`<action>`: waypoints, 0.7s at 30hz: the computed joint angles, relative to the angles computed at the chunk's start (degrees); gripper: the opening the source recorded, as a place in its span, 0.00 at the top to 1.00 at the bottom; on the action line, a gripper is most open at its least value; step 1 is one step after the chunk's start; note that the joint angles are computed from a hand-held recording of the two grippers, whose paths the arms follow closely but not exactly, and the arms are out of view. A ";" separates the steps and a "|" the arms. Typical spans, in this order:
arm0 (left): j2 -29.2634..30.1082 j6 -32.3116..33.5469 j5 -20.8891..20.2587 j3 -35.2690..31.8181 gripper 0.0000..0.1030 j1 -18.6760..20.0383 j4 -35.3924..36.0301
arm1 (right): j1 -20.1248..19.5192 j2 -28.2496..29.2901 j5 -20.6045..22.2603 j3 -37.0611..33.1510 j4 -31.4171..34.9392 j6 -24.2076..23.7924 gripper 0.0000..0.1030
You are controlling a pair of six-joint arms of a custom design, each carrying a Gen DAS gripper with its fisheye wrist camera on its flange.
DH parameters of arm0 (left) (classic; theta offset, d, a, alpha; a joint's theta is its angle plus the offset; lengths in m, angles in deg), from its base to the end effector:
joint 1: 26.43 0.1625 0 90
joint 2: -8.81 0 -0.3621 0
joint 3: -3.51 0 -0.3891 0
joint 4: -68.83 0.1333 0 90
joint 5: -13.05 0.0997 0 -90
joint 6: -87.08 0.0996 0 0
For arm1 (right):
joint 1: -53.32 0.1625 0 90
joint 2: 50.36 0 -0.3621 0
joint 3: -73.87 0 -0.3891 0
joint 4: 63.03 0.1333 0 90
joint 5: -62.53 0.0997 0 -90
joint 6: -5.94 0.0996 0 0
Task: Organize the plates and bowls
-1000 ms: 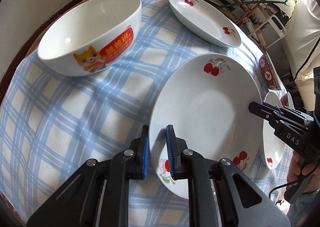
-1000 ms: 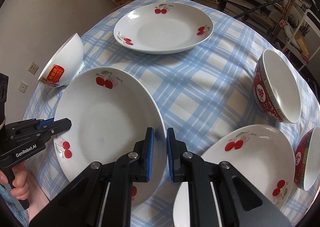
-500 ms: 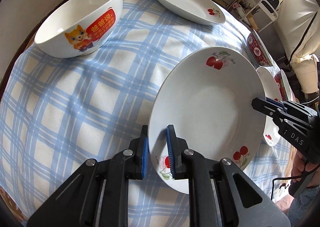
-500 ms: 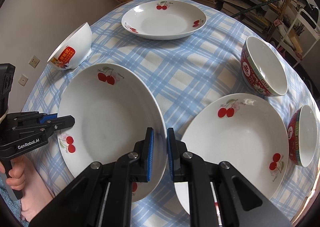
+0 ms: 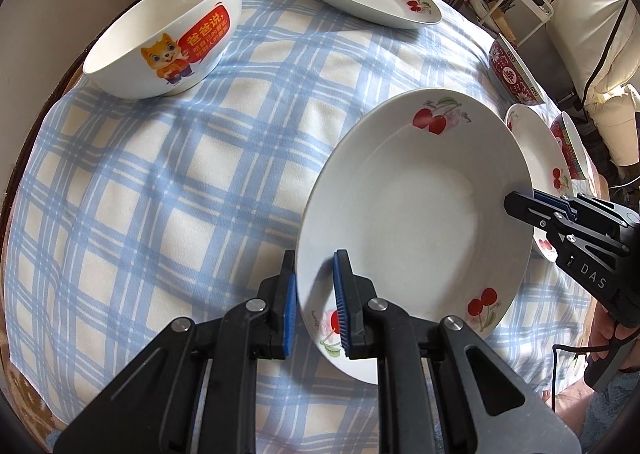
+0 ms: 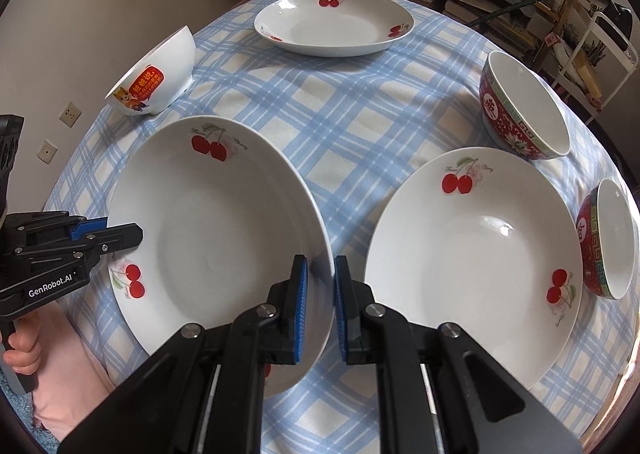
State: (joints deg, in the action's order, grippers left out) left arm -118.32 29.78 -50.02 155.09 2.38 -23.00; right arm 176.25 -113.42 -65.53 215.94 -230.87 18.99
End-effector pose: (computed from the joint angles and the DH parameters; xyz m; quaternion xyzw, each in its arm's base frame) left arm -0.0836 -0.2496 0.1698 0.0780 0.9515 -0.0987 0.2807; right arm 0.2432 -0.2432 0.0229 0.1665 -0.9305 0.1185 0.3039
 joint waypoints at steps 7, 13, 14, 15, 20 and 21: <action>4.26 1.49 -1.39 -0.43 0.81 3.37 -3.26 | -0.67 1.01 -0.35 -0.11 1.05 0.85 0.87; 5.93 2.14 -1.20 -0.44 0.81 3.82 -4.32 | -1.16 2.01 -0.58 0.44 -0.59 0.96 0.87; 6.52 2.26 -1.22 -0.52 0.81 4.06 -4.94 | -1.44 1.98 -0.29 0.48 -0.86 0.99 0.87; 6.73 2.43 -1.28 -0.58 0.81 4.30 -5.18 | -1.57 2.02 -0.17 0.53 -1.08 1.01 0.87; 8.77 2.69 -1.23 -0.94 0.81 4.47 -6.49 | -1.38 2.46 -0.60 0.17 -0.81 0.42 0.87; 8.79 2.39 -0.91 -1.09 0.83 4.17 -5.84 | -1.42 2.46 -0.54 0.18 -0.87 0.29 0.87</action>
